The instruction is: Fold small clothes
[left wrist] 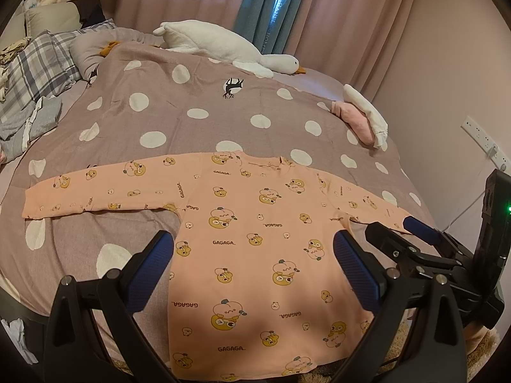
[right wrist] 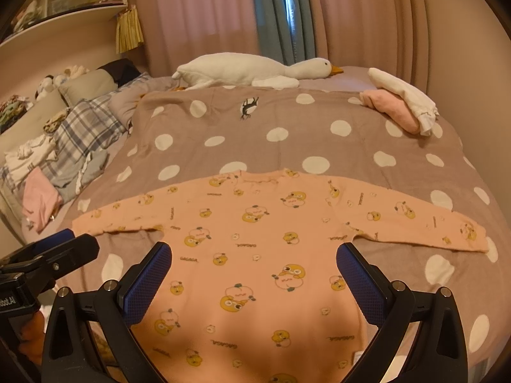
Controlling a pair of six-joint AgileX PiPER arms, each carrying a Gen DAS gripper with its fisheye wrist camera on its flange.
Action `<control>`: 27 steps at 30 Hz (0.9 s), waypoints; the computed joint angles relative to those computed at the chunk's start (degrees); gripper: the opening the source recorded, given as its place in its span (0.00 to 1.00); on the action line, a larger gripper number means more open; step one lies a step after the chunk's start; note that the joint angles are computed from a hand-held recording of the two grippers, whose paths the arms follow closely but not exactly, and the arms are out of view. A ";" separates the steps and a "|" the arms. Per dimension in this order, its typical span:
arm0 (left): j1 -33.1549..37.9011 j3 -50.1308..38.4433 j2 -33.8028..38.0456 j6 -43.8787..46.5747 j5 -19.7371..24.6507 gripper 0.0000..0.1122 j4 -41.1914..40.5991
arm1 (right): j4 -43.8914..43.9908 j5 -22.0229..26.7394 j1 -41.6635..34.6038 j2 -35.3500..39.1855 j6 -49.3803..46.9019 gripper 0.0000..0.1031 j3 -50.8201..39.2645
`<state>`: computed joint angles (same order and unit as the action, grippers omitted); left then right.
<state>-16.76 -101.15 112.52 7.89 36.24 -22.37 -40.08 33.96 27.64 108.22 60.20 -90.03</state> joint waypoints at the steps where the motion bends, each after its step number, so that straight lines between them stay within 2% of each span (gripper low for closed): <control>1: -0.05 -0.08 -0.02 -0.07 0.06 0.89 0.03 | 0.14 -0.12 -0.01 -0.08 -0.07 1.00 0.02; 27: -0.46 -0.09 -0.65 0.16 0.20 0.89 0.65 | 1.42 -0.02 -0.06 0.37 -0.57 1.00 -0.64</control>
